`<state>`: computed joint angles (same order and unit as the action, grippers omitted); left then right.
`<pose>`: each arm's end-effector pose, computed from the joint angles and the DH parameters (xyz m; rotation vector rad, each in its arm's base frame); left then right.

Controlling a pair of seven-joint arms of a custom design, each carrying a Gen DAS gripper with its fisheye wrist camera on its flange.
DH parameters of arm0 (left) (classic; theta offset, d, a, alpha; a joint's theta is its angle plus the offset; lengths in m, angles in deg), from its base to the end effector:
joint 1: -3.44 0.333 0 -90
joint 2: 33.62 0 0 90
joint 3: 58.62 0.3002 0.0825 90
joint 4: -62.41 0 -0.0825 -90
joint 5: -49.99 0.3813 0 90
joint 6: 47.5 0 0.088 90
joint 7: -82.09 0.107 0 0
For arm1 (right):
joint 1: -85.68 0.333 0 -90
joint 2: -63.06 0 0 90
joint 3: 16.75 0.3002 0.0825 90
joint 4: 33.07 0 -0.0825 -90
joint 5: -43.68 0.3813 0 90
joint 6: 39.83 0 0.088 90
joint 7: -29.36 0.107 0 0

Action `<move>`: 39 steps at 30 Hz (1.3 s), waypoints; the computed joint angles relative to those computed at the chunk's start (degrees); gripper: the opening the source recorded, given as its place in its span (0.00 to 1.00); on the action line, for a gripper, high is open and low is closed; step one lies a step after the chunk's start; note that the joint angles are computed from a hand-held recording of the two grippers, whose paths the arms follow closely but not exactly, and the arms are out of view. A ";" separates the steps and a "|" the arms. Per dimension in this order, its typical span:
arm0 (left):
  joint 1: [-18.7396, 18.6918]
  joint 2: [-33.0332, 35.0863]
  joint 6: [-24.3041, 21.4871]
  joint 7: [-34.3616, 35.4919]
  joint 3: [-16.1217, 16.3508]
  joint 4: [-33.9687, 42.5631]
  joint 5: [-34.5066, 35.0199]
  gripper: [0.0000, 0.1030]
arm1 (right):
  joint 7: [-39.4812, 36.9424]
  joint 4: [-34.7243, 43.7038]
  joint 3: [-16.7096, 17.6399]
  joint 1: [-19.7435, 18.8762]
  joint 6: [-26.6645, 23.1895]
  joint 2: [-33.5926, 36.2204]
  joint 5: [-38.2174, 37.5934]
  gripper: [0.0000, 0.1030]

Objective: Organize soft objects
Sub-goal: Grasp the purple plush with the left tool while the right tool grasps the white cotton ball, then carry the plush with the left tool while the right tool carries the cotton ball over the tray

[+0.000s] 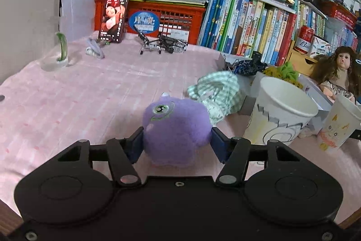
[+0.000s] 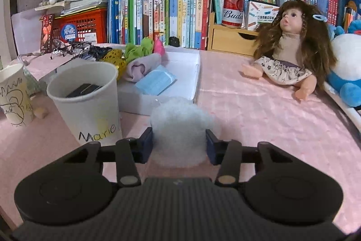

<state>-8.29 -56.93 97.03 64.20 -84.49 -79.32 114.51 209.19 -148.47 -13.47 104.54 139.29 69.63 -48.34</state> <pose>0.3562 -0.2924 0.4501 -1.8720 1.2770 -0.8746 0.4993 0.2954 0.4306 -1.8551 1.2136 -0.7144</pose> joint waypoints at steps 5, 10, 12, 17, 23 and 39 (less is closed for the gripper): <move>-0.22 -1.25 -1.16 0.81 -0.22 0.56 -0.23 0.57 | 0.64 -0.20 0.11 0.08 -1.70 -1.18 -0.89 0.49; -0.12 -2.64 -1.17 3.31 0.24 1.47 -2.02 0.57 | 1.48 0.22 0.29 -0.48 -1.90 -2.31 -1.97 0.47; 0.01 -2.60 -1.14 5.92 0.65 2.62 -3.59 0.57 | 0.68 0.54 0.42 -0.63 -2.06 -2.66 -1.55 0.45; 0.84 -1.70 -0.03 11.92 1.35 6.44 -7.15 0.57 | -1.99 2.04 0.43 -0.83 -1.50 -2.98 0.30 0.44; 2.20 1.03 1.83 18.22 1.61 12.31 -10.57 0.57 | -6.70 4.04 0.25 -0.70 -0.35 -2.44 4.84 0.44; -1.87 19.52 3.52 39.42 7.15 34.98 -26.17 0.57 | -51.46 10.20 6.27 -3.09 0.12 3.74 53.20 0.44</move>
<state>-10.16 -37.41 100.55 103.62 -77.35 -44.34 88.34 157.73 -138.27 -7.20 101.45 139.41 73.37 4.86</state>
